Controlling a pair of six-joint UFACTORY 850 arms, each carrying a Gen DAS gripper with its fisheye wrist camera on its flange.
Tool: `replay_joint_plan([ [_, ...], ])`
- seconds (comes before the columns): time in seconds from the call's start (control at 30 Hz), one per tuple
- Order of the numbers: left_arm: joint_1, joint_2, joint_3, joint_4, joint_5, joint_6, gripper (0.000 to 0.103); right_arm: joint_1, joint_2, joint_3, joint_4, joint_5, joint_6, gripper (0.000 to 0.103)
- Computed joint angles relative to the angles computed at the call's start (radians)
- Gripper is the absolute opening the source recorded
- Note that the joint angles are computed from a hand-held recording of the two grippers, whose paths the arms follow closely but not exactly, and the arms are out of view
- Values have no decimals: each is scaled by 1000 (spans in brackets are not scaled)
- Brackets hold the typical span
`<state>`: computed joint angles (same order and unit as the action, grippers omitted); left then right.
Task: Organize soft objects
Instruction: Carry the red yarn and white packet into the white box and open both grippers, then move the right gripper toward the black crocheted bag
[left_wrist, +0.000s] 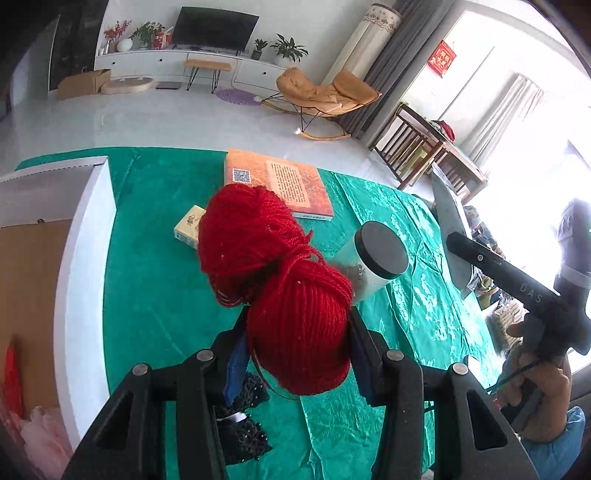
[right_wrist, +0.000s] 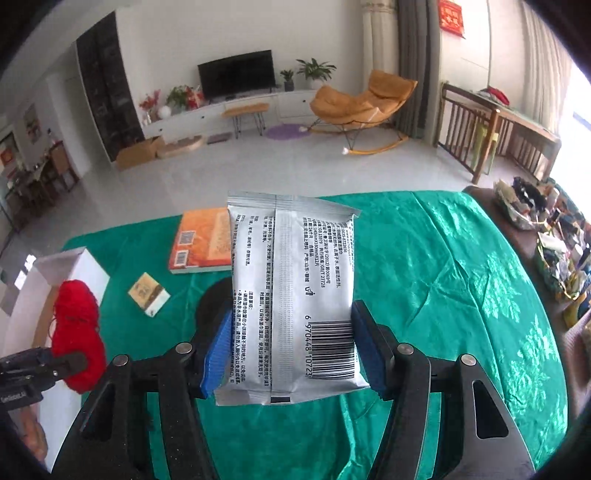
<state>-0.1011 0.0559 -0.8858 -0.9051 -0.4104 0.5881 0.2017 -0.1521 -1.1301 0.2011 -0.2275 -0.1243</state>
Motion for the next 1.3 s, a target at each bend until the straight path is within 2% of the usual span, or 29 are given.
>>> replay_joint_plan([
  [0.13, 117, 192, 131, 175, -26, -101, 48, 147, 76, 49, 414, -59, -376, 64],
  [0.23, 247, 325, 215, 350, -52, -205, 48, 258, 93, 72, 722, -136, -624, 64],
  [0.3, 330, 391, 260, 497, -50, -306, 50, 334, 85, 75, 860, -181, -728, 64],
  [0.37, 395, 438, 301, 687, -30, -479, 57, 401, 67, 71, 963, -226, -803, 65],
  [0.43, 440, 463, 339, 861, 9, -650, 86, 449, 40, 65, 1064, -281, -885, 70],
  [0.47, 458, 471, 351, 934, 18, -724, 89, 461, 27, 62, 1084, -308, -910, 76],
  [0.53, 474, 482, 374, 954, 39, -753, 91, 483, 22, 68, 1080, -301, -915, 76],
  [0.6, 470, 494, 391, 840, 46, -657, 91, 478, 50, 115, 1127, -244, -987, 76],
  [0.67, 419, 518, 404, 764, 50, -615, 91, 452, 87, 166, 1123, -151, -1017, 78],
  [0.77, 293, 535, 411, 676, 66, -577, 91, 401, 138, 261, 1153, 33, -1088, 80],
  [0.9, 37, 558, 427, 714, 108, -679, 91, 309, 149, 392, 1185, 268, -1142, 80],
  [1.0, -166, 512, 428, 772, 131, -749, 92, 224, 121, 481, 1008, 372, -932, 80],
  [1.07, -288, 444, 420, 906, 141, -893, 93, 164, 101, 524, 825, 388, -727, 80],
  [1.13, -381, 361, 409, 1101, 147, -1092, 93, 122, 109, 567, 663, 397, -518, 80],
  [1.17, -411, 323, 405, 1206, 147, -1196, 93, 96, 132, 579, 601, 356, -413, 80],
  [1.2, -426, 285, 398, 1311, 141, -1300, 93, 82, 154, 583, 514, 342, -309, 80],
  [1.27, -437, 216, 374, 1506, 137, -1510, 93, 78, 192, 621, 378, 412, -160, 80],
  [1.3, -426, 195, 367, 1583, 133, -1594, 93, 79, 190, 621, 363, 417, -137, 80],
])
